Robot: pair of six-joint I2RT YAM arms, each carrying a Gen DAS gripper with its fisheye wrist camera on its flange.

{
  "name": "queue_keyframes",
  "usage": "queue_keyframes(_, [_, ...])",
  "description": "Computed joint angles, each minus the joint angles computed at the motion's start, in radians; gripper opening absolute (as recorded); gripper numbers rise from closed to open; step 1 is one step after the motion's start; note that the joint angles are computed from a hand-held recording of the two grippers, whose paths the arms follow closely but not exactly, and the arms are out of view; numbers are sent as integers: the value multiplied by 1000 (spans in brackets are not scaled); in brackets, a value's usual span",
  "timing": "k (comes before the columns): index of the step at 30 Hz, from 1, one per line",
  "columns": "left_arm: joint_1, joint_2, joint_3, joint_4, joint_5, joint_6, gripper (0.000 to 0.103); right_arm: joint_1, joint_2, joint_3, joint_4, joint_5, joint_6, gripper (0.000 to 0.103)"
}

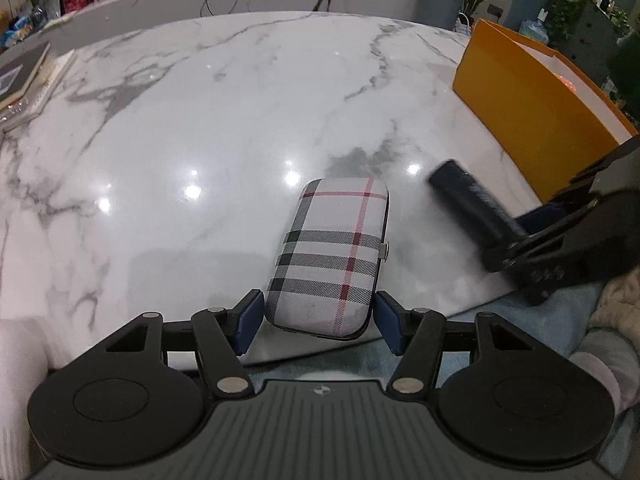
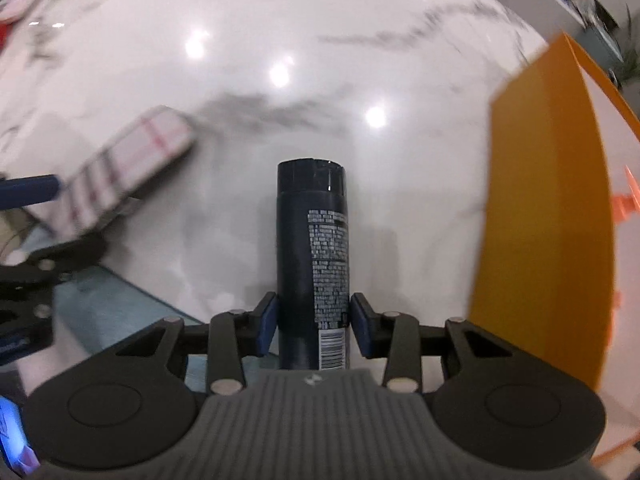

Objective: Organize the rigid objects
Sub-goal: 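Grasp the black deodorant can with the right gripper and lift it, then lift the plaid pouch with the left gripper while the right holds the can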

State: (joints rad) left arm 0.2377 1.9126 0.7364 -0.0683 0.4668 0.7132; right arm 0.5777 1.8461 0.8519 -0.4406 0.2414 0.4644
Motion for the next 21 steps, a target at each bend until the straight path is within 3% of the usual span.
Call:
queue_keyframes(3, [0,-4,-6,3,-1,8,69,55,-19,-38,54,24,11,39])
queue_keyframes(9, [-34,-27,-79,112,-44,57,71,58,-93,-153,187,38,17,42])
queue_keyframes(17, [-15,32,-82,179,-7,142,79,67,-155,-311,401,25,46,46])
queue_keyframes(21, [-15,43,-92,217,8,126,82,56,-175,-382,536,26,6,58])
